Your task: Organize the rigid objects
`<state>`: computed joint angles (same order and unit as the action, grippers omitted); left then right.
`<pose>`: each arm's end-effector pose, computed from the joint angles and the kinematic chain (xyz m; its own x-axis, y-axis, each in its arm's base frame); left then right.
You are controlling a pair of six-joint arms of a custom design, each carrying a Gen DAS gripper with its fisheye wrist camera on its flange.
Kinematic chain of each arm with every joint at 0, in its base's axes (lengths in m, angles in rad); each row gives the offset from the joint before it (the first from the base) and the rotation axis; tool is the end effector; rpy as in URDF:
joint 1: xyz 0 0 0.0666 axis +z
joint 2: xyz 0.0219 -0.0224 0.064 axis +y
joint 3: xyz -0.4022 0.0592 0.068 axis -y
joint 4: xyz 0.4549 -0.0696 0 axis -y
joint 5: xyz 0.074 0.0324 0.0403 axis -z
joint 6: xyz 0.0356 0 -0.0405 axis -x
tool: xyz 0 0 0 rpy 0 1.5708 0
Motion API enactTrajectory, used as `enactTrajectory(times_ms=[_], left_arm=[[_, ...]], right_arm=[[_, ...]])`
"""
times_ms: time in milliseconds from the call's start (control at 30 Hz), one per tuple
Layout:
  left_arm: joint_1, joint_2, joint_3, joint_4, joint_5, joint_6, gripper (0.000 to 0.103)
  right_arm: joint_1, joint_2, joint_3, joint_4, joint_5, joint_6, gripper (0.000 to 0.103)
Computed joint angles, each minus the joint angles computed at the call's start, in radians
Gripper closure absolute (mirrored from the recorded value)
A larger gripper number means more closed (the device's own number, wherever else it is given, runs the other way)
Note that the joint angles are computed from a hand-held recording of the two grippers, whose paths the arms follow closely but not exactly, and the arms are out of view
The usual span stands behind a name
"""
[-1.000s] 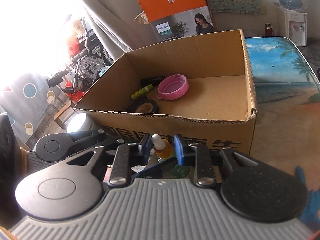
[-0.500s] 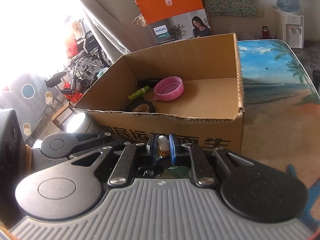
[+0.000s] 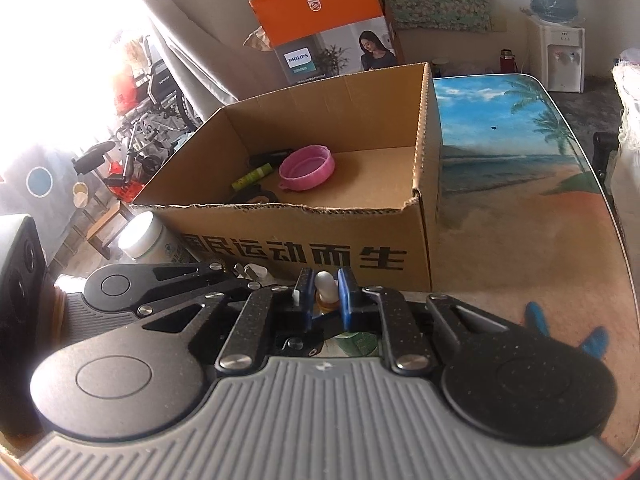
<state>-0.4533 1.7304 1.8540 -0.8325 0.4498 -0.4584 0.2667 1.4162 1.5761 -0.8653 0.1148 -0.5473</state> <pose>0.6087 -0.3142 0.5038 -0.2190 0.5500 -0.8060 0.8787 0.4702 0.0821 0.5408 0.1431 0.5398 -0.6265 0.3647 -0.6888 0.1737 0.9269 0.3328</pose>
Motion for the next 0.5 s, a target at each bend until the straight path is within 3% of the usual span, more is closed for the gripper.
enactTrajectory(times_ms=[100,233,367,500], left_arm=[[-0.003,-0.019,-0.036,0.033,-0.016,-0.024,0.068],[-0.009,-0.016,-0.043,0.031,-0.044,-0.038,0.068],[-0.015,-0.004,-0.039,0.023,-0.06,-0.046,0.068],[-0.024,0.002,-0.05,0.032,-0.08,-0.055,0.067]], right_arm=[[-0.001,-0.003,-0.004,0.001,0.0,0.003,0.088],[-0.001,0.001,0.004,-0.011,-0.001,0.012,0.085],[-0.001,0.012,0.021,-0.039,0.008,0.021,0.07],[-0.004,0.015,0.021,-0.044,0.0,0.025,0.066]])
